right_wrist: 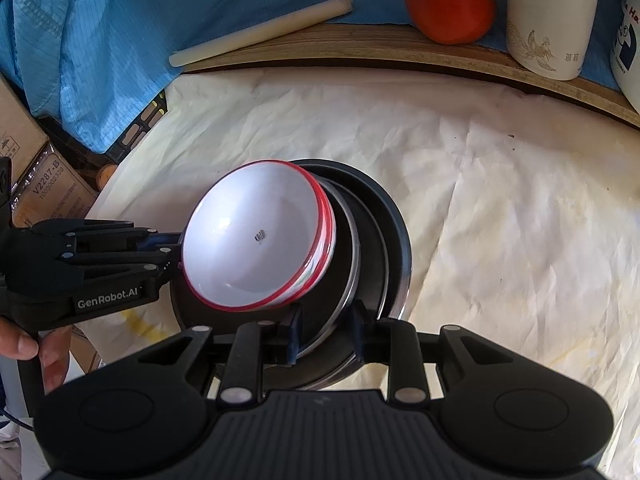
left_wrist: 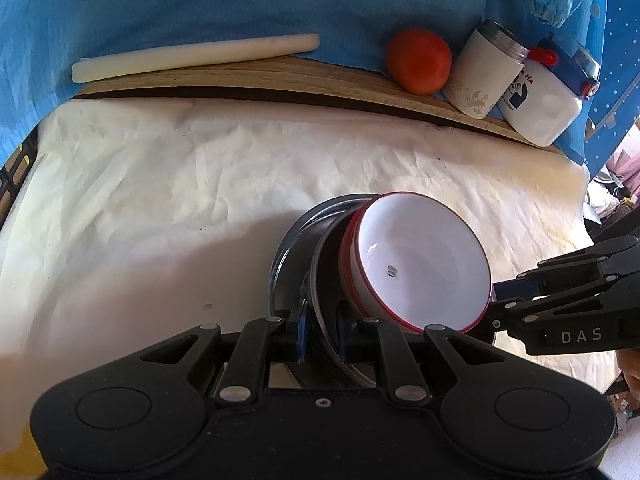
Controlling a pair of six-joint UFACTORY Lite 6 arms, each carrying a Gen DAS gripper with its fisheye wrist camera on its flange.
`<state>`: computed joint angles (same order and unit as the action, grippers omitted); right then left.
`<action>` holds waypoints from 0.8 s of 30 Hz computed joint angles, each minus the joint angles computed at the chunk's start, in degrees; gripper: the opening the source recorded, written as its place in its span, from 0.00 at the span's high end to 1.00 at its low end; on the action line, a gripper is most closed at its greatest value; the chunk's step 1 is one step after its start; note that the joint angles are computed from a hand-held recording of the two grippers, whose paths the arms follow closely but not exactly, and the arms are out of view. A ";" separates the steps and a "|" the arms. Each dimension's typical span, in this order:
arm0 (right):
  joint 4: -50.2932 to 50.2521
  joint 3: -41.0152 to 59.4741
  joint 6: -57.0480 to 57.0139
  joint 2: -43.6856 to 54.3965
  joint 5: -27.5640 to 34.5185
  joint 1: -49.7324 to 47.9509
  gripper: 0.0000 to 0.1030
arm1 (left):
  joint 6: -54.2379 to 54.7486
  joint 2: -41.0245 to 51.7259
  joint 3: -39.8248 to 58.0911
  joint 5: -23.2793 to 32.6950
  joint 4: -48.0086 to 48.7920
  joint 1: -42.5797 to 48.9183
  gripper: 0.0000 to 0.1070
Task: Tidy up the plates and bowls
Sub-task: 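Carry the mixing bowl with nested bowls onto the plate stack, lowering it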
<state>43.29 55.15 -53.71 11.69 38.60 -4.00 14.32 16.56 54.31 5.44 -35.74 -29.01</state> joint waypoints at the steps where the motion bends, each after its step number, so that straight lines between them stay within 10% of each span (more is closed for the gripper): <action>1: 0.16 -0.08 -0.19 -0.06 0.02 -0.07 0.71 | 0.03 -0.12 -0.18 -0.25 -0.10 -0.06 0.86; 9: 0.08 -1.77 -0.77 -1.99 -0.99 0.44 0.68 | -22.19 -0.75 -0.45 -0.83 21.80 -1.36 0.85; 24: 1.40 -3.34 -3.02 -3.28 -0.41 -0.19 0.60 | -20.21 -2.44 -2.24 -1.70 19.19 -1.13 0.82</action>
<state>44.69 51.81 -56.73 8.41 38.19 -4.18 -5.89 14.12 52.07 3.73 -16.55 -30.14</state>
